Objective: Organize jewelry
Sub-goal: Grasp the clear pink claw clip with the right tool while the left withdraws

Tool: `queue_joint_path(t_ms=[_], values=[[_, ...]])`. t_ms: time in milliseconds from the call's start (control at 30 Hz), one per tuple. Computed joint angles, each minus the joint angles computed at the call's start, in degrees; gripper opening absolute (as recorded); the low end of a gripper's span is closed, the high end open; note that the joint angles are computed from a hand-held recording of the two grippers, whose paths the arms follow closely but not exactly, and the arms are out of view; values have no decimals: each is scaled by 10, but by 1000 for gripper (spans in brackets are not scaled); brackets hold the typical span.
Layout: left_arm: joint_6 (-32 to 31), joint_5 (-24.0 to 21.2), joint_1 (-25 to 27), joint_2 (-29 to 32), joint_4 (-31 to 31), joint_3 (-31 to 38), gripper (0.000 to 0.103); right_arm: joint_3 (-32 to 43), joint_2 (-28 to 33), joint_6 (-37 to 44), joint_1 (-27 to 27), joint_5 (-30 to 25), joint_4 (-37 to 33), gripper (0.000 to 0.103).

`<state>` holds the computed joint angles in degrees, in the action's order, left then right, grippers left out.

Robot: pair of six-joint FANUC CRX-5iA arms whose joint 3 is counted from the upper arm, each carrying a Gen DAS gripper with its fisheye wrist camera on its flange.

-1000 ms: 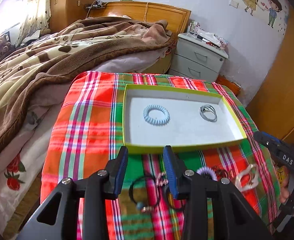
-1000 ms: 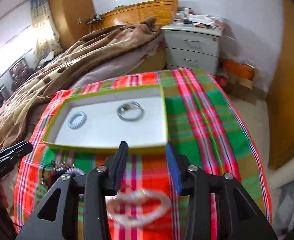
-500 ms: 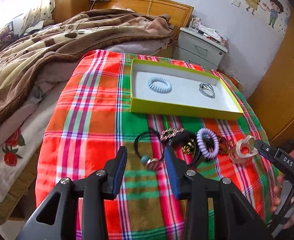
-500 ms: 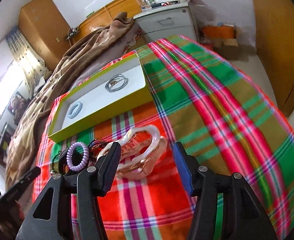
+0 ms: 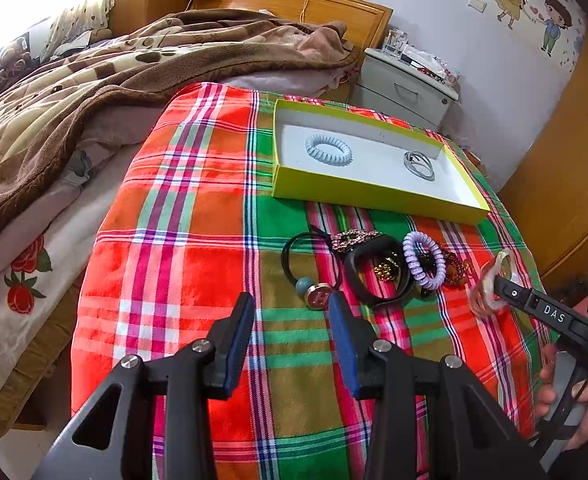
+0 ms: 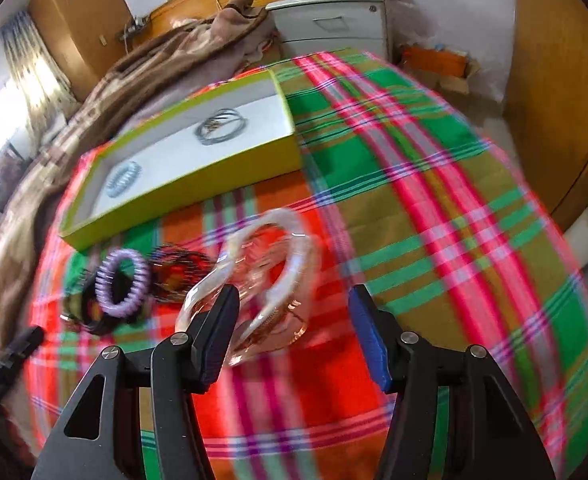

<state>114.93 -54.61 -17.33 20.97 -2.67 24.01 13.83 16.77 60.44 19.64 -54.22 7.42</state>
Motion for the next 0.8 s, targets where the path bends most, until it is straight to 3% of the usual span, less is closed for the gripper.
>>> queue_joint_path(t_ms=[267, 300, 367, 433, 467, 800], values=[[6, -8, 3, 3, -4, 5, 40, -13, 4, 18, -1, -17, 69, 57], [7, -10, 4, 4, -4, 6, 40, -16, 2, 25, 0, -13, 70, 55], [0, -12, 5, 6, 0, 7, 41, -21, 2, 44, 4, -8, 71, 42], [-2, -18, 3, 8, -5, 11, 41, -22, -2, 66, 4, 2, 51, 22], [-6, -20, 3, 10, -4, 14, 41, -23, -5, 78, 4, 5, 42, 19], [-51, -32, -1, 25, 8, 30, 41, -51, -23, 65, 3, 43, 52, 15]])
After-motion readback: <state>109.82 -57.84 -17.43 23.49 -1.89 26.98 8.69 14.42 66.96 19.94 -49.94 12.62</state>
